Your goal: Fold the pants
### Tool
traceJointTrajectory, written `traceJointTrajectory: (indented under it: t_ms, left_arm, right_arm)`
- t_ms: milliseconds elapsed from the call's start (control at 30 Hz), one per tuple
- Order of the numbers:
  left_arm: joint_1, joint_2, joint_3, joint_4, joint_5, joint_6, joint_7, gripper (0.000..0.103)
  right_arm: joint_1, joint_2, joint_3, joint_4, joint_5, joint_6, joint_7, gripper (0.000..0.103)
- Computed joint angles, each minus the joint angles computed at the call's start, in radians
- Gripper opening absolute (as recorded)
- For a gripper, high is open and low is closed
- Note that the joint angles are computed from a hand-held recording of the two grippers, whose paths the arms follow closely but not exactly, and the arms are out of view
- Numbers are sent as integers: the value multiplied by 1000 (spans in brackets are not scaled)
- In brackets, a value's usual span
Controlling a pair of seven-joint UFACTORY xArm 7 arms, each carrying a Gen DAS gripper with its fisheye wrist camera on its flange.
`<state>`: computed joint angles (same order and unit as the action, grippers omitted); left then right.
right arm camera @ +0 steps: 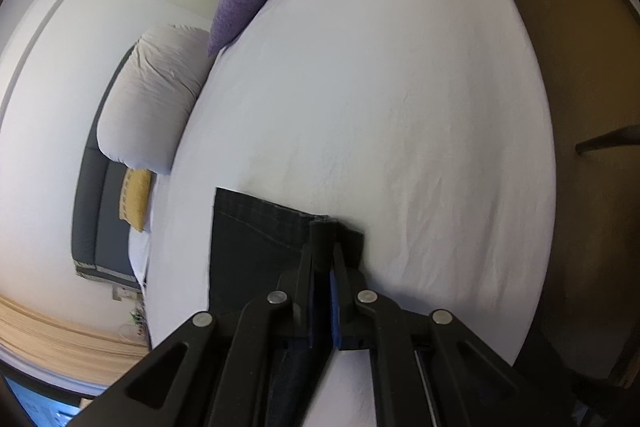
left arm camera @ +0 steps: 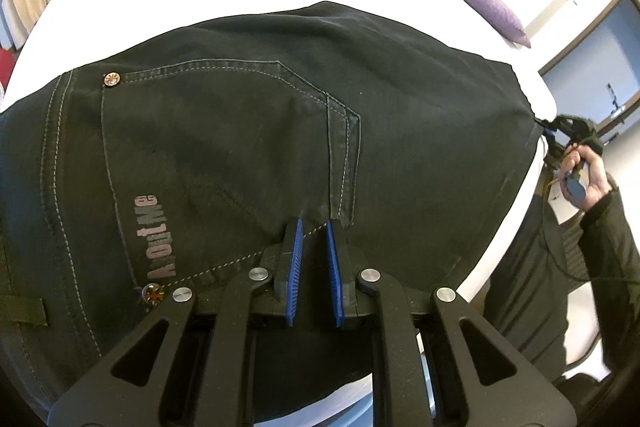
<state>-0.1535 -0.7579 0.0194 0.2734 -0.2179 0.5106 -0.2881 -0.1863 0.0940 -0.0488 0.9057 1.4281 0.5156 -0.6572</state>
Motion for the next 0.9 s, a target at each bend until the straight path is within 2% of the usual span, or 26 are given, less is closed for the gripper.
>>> traceJointTrajectory:
  t_ms: [67,167,200,233,267,300,333,367,400,467,600,733,900]
  left_arm:
    - [4,-8,-24,-6,11,-4,-19,12]
    - [-3,-45,-19,-39,6,-25,-33,12]
    - [-7,-53,-16,-46,3,-30,-37,12]
    - [-9,-60,-10,-53,1,-33,-38,12]
    - [-11,-73,-7,-61,1,-33,-38,12]
    - [-13,-81,-7,-68,1,-35,-39,12]
    - [-14,-89,-6,-75,0,-41,-41,12]
    - [-15,-102,-4,-87,-2,-49,-45,12]
    - [-17,-108,-4,-93,-3,-54,-48,12]
    - [-16,-124,-2,-105,-1,-56,-53,12]
    - [-15,-143,4,-114,6,-48,-53,12]
    - [-15,-151,5,-119,8,-48,-55,12]
    - [-15,-151,6,-119,9,-51,-59,12]
  right_arm:
    - [-3,15,-1,10,2,11,-8,4]
    - [-28,4,-12,6,14,80,-59,6]
    - [-74,-6,30,0,1,83,-61,9]
    - [-78,-33,44,-15,-42,44,-38,15]
    - [-40,-84,22,-53,-127,-38,10,42]
    - [-44,-114,35,-77,-171,-77,41,60]
    - [-21,-162,5,-111,-182,-74,46,60]
    - [43,-205,-66,-141,-158,-30,29,60]
    - [66,-243,-105,-163,-158,56,20,60]
    - [48,-334,-80,-223,-191,230,9,55]
    - [135,-429,-85,-313,-227,463,26,43]
    - [215,-425,-58,-376,-173,548,60,42]
    - [235,-401,-38,-390,-164,549,105,42]
